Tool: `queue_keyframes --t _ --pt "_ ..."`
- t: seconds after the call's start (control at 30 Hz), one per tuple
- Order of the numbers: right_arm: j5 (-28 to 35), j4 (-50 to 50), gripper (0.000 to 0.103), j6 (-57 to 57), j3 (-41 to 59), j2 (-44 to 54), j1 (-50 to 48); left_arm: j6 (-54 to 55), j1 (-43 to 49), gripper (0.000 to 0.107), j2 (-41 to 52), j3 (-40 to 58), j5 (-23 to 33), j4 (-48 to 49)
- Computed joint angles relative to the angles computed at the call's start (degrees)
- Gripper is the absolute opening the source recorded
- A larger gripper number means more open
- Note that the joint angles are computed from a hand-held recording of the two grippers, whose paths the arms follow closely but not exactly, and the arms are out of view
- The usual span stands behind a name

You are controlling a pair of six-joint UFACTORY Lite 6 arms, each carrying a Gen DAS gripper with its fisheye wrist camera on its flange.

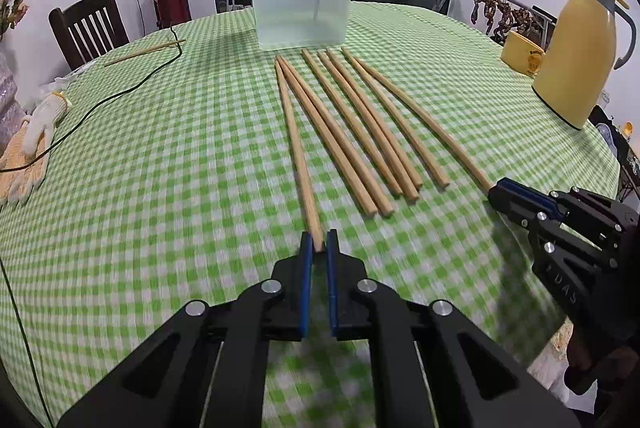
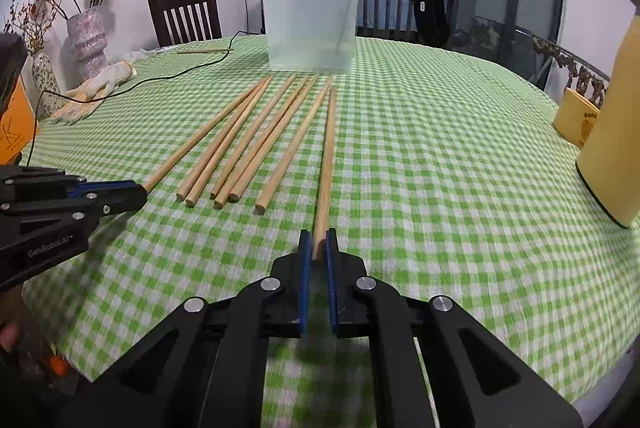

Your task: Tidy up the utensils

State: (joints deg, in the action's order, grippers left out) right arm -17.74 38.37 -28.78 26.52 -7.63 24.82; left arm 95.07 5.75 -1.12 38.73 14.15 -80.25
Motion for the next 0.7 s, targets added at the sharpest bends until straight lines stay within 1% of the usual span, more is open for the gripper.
queue_keyframes --t 0.07,0.13,0.23,0.3,0.4,0.5,0.53,0.7 --pt "-0.03 2.05 0.007 -1.74 -1.68 -2.73 0.27 -0.20 0.56 0.004 -2.45 -1.83 0.57 0.66" --pt "-0.20 6.29 0.007 -5.88 -3.76 -6.83 0.96 -1.48 1.24 0.004 -5.83 -3.96 1.00 2.18" --pt "-0.38 11.52 0.007 -11.17 -6.09 -12.16 1.85 -4.67 3.05 0.004 -11.87 -7.11 2.36 5.93" --pt "-0.71 17.22 0.007 -17.23 -7.47 -16.54 2.95 -7.90 4.92 0.004 -17.13 -9.15 4.25 9.64" --pt "-2.40 29.33 0.007 -30.10 -9.34 -23.97 5.85 -13.38 8.12 0.004 -26.05 -11.72 8.16 15.85" --pt "-3.12 39.55 0.007 -41.76 -9.55 -29.25 7.57 -17.31 11.26 0.004 -31.58 -11.84 13.00 20.34" --pt "-3.04 41.98 0.007 -44.82 -8.84 -30.12 7.52 -18.25 12.15 0.004 -32.85 -11.33 14.71 21.67" --pt "-0.91 47.21 0.007 -52.12 -4.81 -32.07 5.09 -19.50 16.17 0.004 -34.87 -6.46 21.01 22.75"
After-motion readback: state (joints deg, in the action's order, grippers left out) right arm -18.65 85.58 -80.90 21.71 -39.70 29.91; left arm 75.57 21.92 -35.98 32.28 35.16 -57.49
